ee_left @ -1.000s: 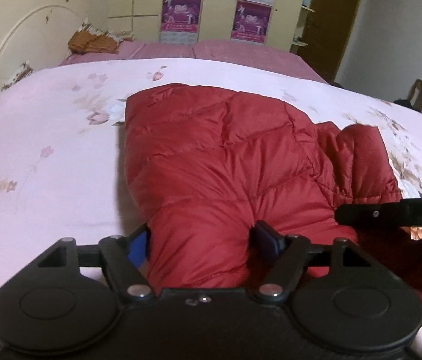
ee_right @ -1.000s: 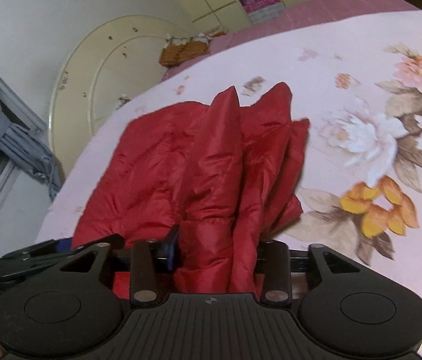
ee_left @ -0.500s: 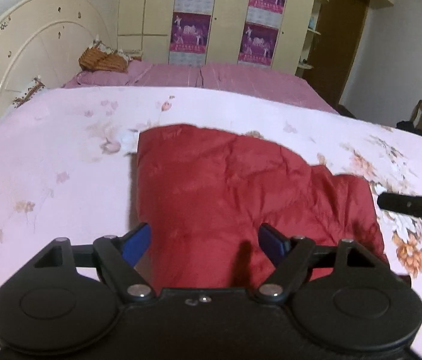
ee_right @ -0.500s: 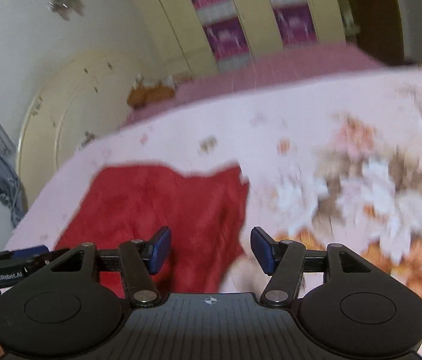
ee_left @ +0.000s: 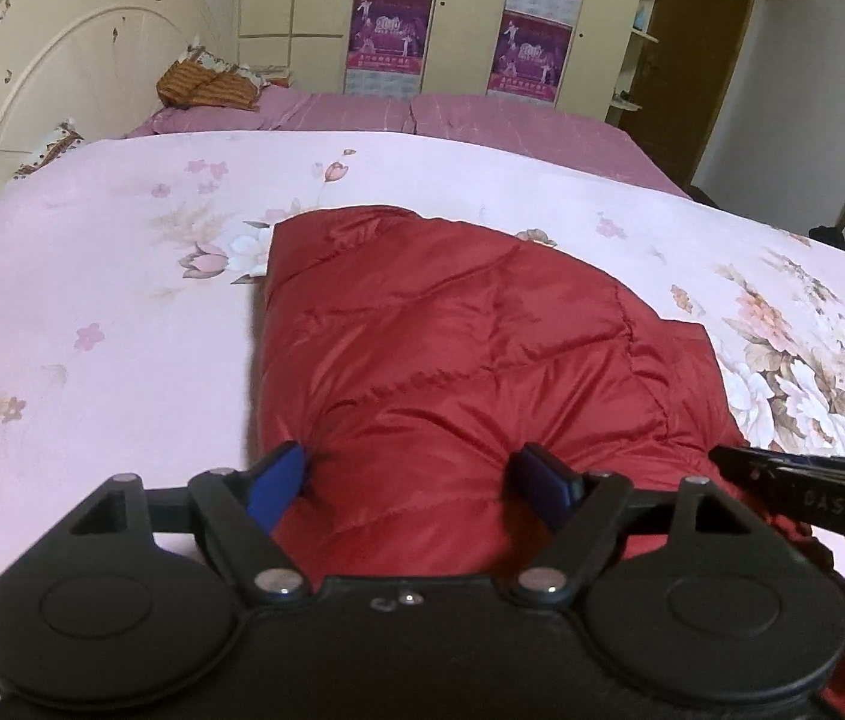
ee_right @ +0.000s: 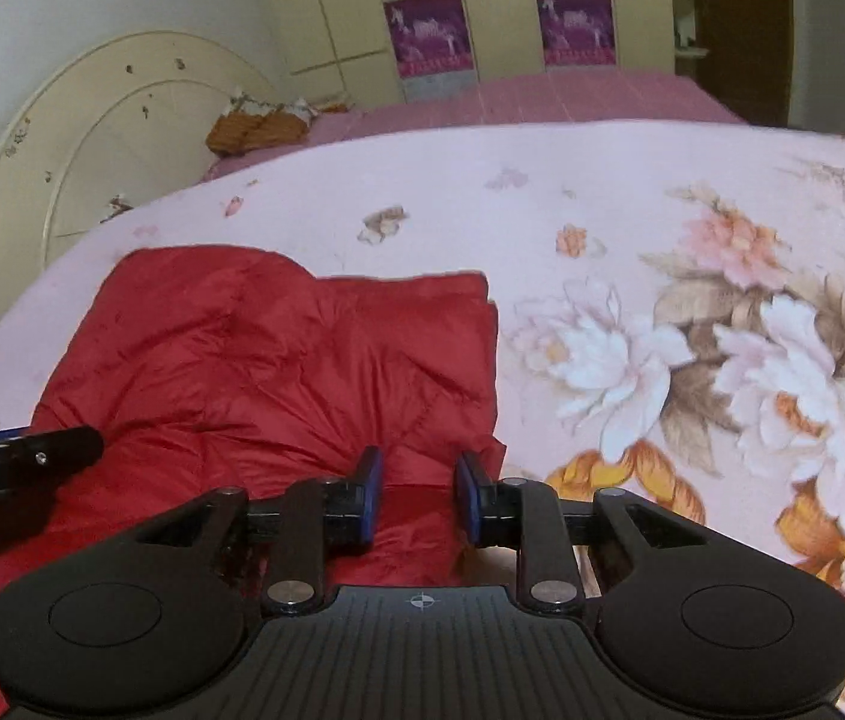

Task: Fold large clothes

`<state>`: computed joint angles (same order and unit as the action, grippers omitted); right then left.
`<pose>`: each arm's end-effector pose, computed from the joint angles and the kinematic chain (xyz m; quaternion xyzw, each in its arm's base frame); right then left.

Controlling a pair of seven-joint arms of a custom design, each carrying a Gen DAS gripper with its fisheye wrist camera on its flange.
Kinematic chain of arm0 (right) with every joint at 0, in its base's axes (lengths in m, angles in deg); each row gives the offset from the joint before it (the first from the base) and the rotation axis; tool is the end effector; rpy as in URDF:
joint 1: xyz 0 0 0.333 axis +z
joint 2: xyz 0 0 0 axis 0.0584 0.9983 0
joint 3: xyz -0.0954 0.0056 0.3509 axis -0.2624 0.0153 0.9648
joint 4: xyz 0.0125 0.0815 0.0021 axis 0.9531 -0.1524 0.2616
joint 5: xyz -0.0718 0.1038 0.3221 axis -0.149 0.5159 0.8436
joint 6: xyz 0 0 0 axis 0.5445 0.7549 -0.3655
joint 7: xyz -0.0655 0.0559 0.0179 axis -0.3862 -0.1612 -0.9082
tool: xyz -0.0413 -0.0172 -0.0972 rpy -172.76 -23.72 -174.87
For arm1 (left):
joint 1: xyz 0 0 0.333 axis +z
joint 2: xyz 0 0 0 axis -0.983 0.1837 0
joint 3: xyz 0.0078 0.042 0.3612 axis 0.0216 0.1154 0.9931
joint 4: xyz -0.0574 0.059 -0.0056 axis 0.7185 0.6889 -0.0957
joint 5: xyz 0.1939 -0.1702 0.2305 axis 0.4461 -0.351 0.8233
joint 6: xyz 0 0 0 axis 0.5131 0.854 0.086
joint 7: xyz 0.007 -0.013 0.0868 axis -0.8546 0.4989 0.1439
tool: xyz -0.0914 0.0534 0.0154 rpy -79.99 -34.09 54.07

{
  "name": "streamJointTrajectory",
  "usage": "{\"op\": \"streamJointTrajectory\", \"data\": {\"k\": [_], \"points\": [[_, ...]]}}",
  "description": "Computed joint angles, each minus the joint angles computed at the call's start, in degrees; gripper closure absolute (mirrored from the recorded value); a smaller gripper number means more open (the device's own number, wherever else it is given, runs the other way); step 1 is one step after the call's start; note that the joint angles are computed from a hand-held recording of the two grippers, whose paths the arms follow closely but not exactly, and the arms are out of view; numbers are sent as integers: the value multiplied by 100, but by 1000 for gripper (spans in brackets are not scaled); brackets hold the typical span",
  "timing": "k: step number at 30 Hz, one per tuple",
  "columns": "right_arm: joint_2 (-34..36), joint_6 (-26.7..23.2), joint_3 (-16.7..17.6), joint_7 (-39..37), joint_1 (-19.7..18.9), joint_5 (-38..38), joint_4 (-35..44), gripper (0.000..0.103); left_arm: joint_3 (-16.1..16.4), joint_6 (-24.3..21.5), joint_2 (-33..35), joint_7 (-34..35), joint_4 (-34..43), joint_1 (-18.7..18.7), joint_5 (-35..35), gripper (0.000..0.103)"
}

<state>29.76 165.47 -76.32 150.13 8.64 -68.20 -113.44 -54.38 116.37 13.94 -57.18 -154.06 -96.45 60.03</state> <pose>0.4969 0.1066 0.3682 -0.6124 0.6933 -0.1805 0.3343 0.5321 -0.2521 0.3913 -0.6045 0.7053 -0.3138 0.1964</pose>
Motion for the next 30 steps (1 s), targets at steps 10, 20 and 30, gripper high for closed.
{"op": "streamJointTrajectory", "data": {"k": [10,20,30], "points": [[-1225,450,-198,37,394,-174,-1040,78,-359,-19,-772,-585,-791,290,616,27],[-1326,166,-300,-205,1070,266,-1589,78,-937,-174,-1108,-1876,-1268,755,1685,23],[-1056,-13,-100,1829,-53,-2241,-1337,76,-1167,-538,-1465,-2157,-1491,733,1614,12]]}}
